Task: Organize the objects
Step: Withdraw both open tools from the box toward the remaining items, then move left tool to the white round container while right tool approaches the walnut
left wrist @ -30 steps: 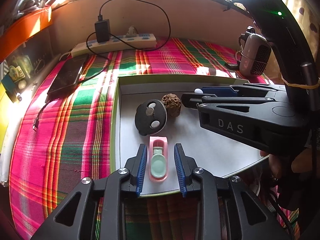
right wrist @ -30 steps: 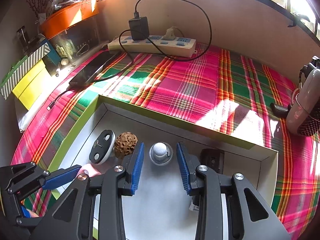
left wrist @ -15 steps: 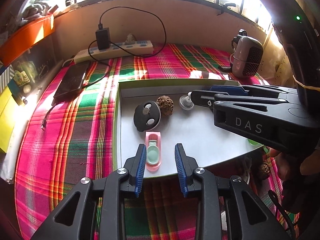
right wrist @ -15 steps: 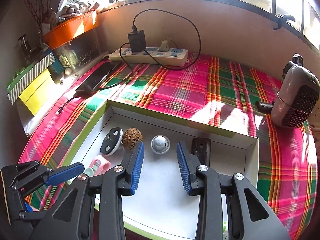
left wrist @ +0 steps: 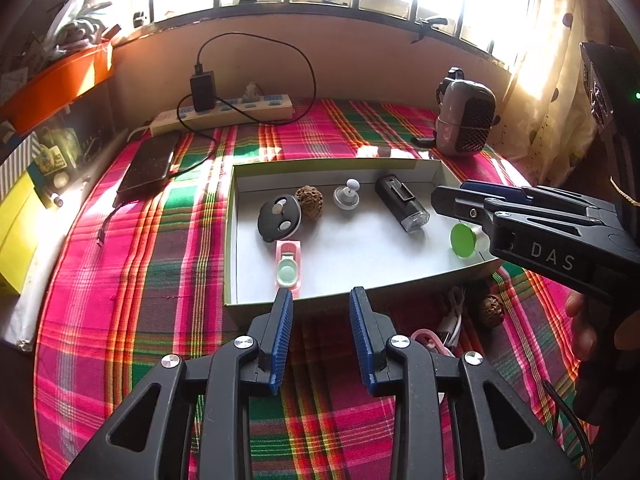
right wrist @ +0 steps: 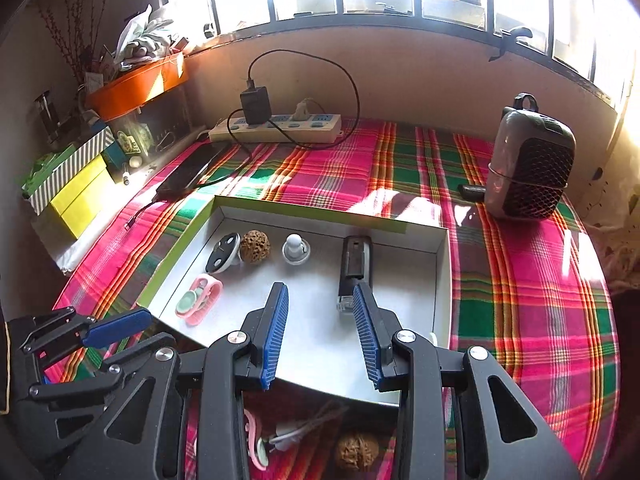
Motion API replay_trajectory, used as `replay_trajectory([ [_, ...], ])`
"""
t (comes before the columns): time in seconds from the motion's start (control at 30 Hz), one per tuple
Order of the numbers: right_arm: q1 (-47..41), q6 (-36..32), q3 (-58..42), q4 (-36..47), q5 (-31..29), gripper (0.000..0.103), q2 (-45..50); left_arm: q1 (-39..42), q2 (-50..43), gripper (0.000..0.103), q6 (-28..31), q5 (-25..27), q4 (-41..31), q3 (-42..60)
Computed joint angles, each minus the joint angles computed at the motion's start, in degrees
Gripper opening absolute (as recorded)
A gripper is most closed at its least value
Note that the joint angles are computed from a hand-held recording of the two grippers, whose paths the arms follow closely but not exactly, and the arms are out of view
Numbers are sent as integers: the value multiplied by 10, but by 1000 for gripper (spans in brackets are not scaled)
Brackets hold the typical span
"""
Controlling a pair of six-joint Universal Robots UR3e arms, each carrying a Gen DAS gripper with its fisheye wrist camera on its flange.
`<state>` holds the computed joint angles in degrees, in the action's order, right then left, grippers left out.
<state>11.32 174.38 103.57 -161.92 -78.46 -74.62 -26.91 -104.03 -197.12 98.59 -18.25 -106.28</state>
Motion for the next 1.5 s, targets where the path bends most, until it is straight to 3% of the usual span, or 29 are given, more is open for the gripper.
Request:
replay_trajectory([
  [0.4, -47, -3, 181, -67, -4, 35, -124, -6, 28, 28, -8, -48, 41, -68],
  [0.6, -86, -9, 246, -88, 28, 35, -163, -9, 26, 28, -2, -73, 58, -85],
  [1.03, -123, -33, 310, -106, 64, 35, -175, -17, 15, 32, -2, -86, 76, -98],
  [1.5, -101, -52, 301, -101, 72, 36, -149, -30, 0, 35, 5, -105, 71, -82],
])
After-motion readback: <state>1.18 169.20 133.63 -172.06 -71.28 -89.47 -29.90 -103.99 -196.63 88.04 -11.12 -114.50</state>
